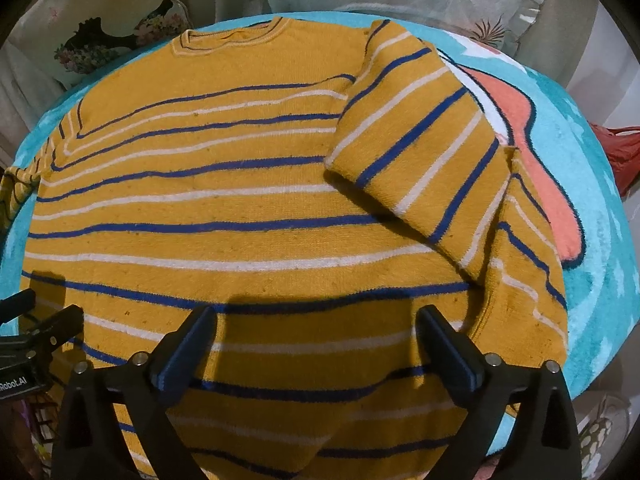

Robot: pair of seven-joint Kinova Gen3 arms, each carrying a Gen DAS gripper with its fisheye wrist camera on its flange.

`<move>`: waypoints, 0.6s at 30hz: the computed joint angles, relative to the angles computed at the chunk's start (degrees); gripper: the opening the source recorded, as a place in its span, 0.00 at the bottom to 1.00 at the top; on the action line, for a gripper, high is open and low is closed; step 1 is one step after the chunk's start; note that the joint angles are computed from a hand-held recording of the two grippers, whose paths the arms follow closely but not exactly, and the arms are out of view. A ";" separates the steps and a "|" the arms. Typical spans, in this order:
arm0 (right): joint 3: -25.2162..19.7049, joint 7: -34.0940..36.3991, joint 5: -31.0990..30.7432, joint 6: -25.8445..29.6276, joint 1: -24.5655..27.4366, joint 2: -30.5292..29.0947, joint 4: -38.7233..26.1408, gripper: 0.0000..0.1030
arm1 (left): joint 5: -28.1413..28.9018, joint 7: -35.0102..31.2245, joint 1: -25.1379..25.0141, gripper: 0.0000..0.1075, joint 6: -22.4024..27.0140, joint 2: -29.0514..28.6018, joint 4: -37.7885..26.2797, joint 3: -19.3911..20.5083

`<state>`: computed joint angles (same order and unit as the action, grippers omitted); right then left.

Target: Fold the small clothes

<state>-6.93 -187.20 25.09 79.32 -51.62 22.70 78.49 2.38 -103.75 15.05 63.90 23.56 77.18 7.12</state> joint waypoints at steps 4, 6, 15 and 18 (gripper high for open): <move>0.08 -0.69 0.53 -1.01 -0.05 -0.42 0.96 1.00 | -0.14 0.28 0.34 0.96 -1.30 0.14 0.33 -0.02; 0.18 -1.76 1.35 -1.62 -0.35 -0.64 1.69 1.00 | -0.37 0.47 0.50 0.96 -2.50 -0.61 1.59 -0.10; -0.34 -1.84 1.85 -2.41 -0.03 -0.99 2.45 1.00 | -0.52 -0.52 -0.16 0.96 -0.11 -0.29 0.22 0.09; -0.61 0.49 1.22 -2.68 0.82 -1.11 2.24 1.00 | 2.61 -0.78 -2.32 0.90 1.78 -0.20 -1.46 0.23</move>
<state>-7.54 -186.71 26.31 76.64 -50.80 21.59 80.73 4.99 -104.52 12.73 65.68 23.36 75.72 7.36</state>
